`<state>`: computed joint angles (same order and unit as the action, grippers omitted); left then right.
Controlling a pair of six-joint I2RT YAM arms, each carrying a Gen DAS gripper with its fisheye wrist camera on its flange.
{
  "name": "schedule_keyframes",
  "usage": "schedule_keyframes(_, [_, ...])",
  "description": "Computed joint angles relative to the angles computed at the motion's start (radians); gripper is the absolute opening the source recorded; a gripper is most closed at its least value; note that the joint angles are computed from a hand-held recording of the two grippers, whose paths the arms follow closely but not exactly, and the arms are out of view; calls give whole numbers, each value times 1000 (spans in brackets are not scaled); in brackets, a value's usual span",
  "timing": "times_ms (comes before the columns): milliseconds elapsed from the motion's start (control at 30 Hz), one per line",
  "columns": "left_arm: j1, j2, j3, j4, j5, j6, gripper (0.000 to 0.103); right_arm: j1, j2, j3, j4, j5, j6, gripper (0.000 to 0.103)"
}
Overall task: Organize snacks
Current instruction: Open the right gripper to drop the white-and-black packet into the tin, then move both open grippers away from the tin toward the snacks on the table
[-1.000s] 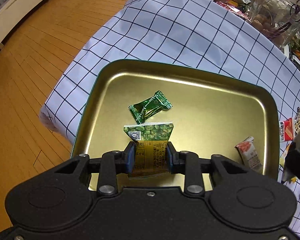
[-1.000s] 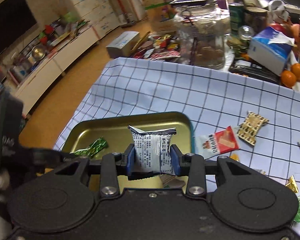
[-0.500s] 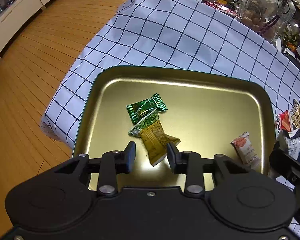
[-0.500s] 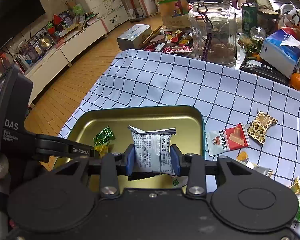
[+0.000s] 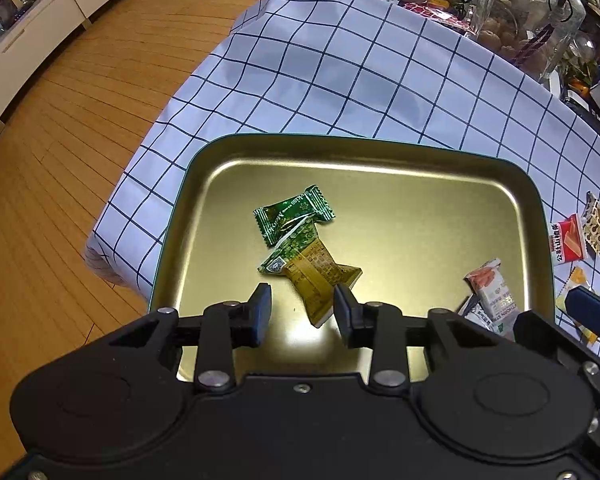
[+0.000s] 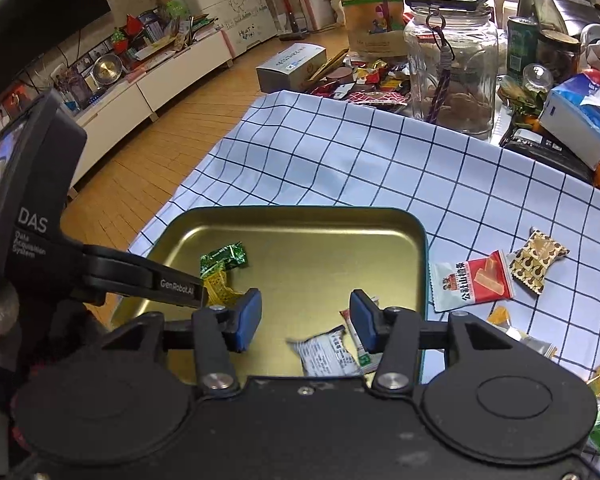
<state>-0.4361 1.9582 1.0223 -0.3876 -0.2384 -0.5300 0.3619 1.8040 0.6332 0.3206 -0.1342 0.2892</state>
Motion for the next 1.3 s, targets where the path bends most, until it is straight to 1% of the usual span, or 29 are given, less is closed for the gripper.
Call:
schedule_keyframes(300, [-18, -23, -20, 30, -17, 15, 44, -17, 14, 22, -39, 22, 27, 52])
schedule_keyframes(700, [-38, -15, -10, 28, -22, 17, 44, -20, 25, 29, -54, 32, 30, 52])
schedule_keyframes(1033, [-82, 22, 43, -8, 0, 0, 44, -46, 17, 19, -80, 52, 26, 53])
schedule_keyframes(1300, [-153, 68, 112, -33, 2, -9, 44, -113, -1, -20, -105, 84, -7, 54])
